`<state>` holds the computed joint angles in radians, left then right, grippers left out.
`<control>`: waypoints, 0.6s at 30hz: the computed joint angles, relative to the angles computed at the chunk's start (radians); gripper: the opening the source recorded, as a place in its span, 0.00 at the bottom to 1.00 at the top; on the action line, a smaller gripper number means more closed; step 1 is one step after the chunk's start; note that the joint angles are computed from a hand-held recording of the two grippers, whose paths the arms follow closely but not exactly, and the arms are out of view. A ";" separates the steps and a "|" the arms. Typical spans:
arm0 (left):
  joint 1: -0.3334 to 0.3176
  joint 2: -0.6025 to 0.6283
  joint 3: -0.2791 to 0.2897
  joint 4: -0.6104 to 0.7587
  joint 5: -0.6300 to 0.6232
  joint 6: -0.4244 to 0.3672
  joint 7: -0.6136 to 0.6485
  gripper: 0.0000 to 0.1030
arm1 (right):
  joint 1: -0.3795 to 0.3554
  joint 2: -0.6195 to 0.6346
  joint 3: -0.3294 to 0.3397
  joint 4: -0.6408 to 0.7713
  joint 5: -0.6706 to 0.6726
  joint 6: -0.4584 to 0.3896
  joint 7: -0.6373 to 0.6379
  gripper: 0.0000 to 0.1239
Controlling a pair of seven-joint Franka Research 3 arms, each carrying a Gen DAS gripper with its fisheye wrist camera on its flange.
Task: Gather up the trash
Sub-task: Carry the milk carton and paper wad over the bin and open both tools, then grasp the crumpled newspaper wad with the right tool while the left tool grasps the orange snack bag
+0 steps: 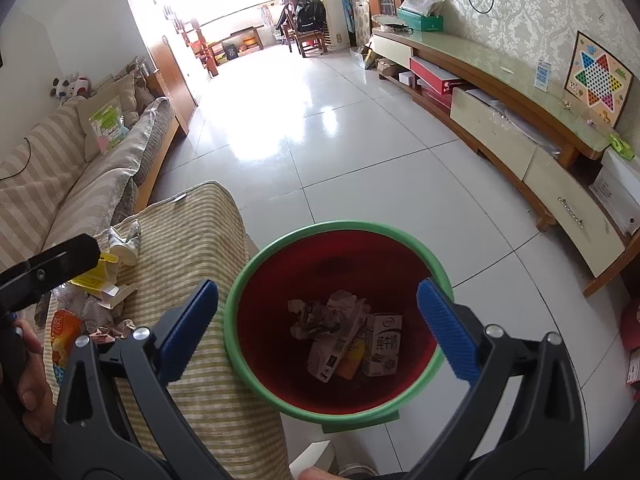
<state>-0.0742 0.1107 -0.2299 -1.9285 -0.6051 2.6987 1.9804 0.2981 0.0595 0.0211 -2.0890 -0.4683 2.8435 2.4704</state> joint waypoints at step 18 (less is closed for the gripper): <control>0.017 -0.331 0.211 -0.300 0.018 -0.031 0.019 0.92 | 0.133 0.033 0.076 0.154 -0.115 -0.170 0.118 0.79</control>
